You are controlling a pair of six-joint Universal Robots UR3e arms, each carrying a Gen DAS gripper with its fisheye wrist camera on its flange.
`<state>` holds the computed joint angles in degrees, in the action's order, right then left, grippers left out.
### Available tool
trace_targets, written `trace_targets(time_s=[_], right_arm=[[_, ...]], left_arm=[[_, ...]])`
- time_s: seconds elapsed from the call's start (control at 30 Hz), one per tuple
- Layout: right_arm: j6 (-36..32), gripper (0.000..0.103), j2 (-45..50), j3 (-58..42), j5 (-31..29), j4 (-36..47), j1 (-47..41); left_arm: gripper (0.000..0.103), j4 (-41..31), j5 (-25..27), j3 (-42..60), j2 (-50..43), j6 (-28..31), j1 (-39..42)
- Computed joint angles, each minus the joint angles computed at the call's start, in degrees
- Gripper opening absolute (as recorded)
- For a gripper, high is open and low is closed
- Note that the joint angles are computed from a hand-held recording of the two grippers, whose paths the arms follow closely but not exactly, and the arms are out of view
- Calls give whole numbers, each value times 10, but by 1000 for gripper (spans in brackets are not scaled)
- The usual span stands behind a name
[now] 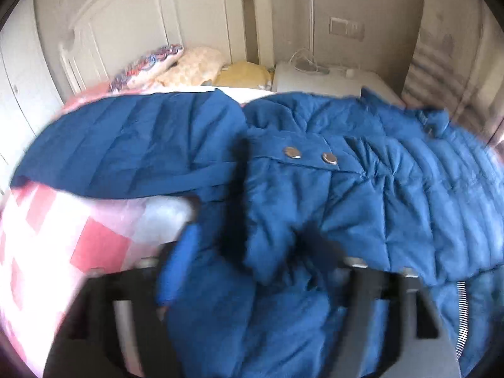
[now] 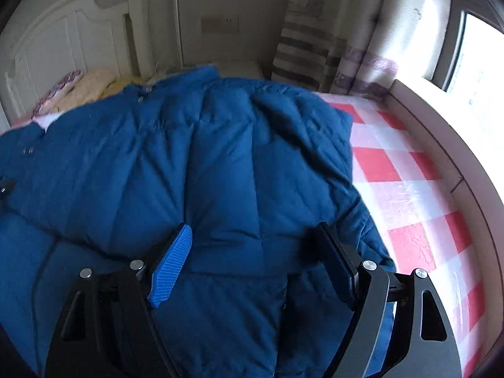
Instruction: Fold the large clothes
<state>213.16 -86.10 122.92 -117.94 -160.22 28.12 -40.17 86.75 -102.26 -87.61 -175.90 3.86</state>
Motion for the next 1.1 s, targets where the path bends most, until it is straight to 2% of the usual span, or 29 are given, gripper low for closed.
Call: trace_targets(time_s=[0.13, 0.23, 0.3, 0.37, 0.4, 0.47, 0.53, 0.6, 0.67, 0.7, 0.73, 0.77, 0.83, 0.87, 0.93, 1.0, 1.1], right_arm=[[2, 79, 0, 10, -8, -12, 1], [2, 79, 1, 11, -6, -12, 0], [6, 80, -1, 7, -8, -6, 4], [13, 80, -2, 1, -12, 6, 12], [11, 80, -2, 0, -12, 8, 11], [9, 81, 1, -4, -13, 11, 11], [8, 82, 3, -6, -14, 14, 11], [9, 82, 3, -5, -14, 13, 12], [9, 82, 3, -2, -11, 6, 11], [9, 82, 2, 0, -10, 3, 10], [8, 82, 1, 2, -9, 0, 10], [9, 82, 1, 3, -9, -2, 10], [9, 82, 1, 3, -9, -2, 10], [9, 82, 1, 3, -9, -3, 10], [8, 82, -1, 6, -8, -7, 9], [7, 82, -6, 15, -5, -18, 7], [10, 82, -15, 30, -3, -39, 5]], left_arm=[[100, -67, -166, -13, 82, 13, 185], [100, -131, -231, 45, 46, 6, 320], [98, -145, -273, 76, 4, -12, 401], [91, -173, -338, 120, -54, -39, 487], [88, -179, -380, 139, -84, -53, 523], [85, -185, -427, 183, -140, -79, 559], [82, -189, -435, 254, -206, -108, 569], [79, -218, -435, 338, -266, -102, 564], [64, -241, -405, 409, -308, -94, 550], [37, -247, -391, 427, -318, -92, 543], [21, -264, -392, 444, -328, -84, 540], [18, -266, -404, 438, -324, -82, 545], [13, -196, -406, 364, -267, -103, 545], [12, -155, -405, 318, -225, -101, 541], [12, -119, -420, 252, -146, -92, 533], [12, -119, -476, 219, -64, -72, 514], [12, -136, -522, 199, 19, -25, 454]])
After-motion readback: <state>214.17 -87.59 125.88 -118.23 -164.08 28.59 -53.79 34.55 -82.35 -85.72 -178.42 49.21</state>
